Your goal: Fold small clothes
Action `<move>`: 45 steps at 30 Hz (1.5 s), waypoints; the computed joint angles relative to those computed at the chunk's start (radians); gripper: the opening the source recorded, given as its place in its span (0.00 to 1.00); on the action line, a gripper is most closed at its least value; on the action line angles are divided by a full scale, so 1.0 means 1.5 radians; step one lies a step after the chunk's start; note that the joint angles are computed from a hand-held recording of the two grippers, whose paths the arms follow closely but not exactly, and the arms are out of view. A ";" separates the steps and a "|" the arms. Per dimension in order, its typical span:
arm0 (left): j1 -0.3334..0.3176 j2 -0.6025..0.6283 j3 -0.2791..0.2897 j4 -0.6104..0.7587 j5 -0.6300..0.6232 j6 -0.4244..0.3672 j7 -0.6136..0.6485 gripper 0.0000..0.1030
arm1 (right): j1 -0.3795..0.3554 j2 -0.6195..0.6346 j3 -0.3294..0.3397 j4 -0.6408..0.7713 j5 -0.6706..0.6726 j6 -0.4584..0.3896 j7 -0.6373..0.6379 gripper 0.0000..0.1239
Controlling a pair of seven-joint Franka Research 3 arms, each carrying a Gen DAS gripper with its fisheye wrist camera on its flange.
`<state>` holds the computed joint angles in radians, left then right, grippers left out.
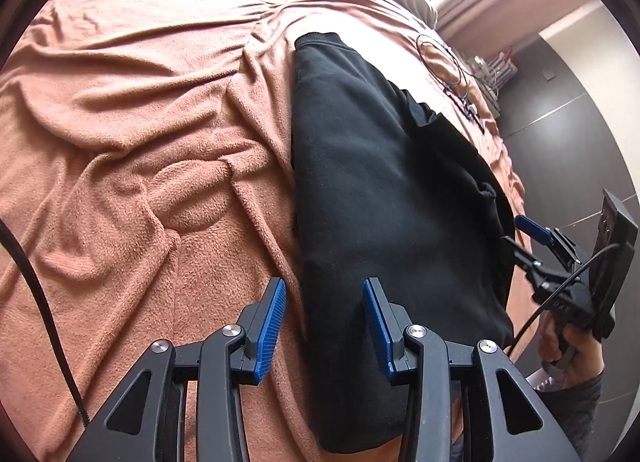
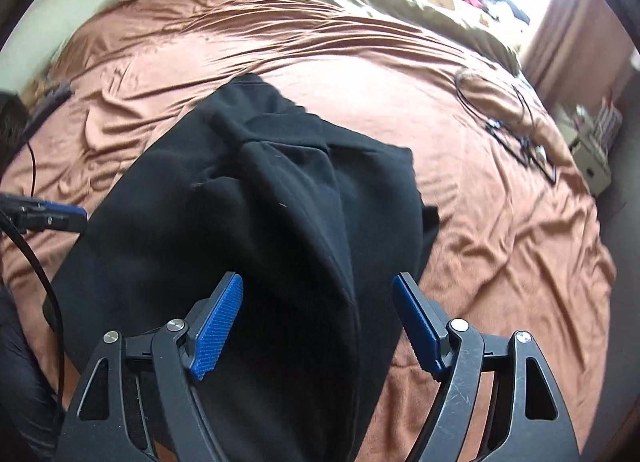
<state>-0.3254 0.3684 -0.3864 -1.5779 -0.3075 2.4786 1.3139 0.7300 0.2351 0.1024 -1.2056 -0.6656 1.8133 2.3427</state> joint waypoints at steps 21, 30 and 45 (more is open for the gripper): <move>0.000 -0.013 0.004 -0.026 -0.008 0.014 -0.035 0.41 | -0.055 -0.049 -0.049 -0.101 0.020 0.149 0.034 0.08; -0.003 -0.004 0.006 -0.014 0.011 0.011 -0.053 0.41 | -0.162 -0.113 -0.013 -0.234 0.079 0.279 0.133 0.08; 0.004 0.026 -0.003 0.034 0.012 -0.007 -0.029 0.41 | -0.250 -0.210 0.007 -0.411 0.286 0.472 0.195 0.42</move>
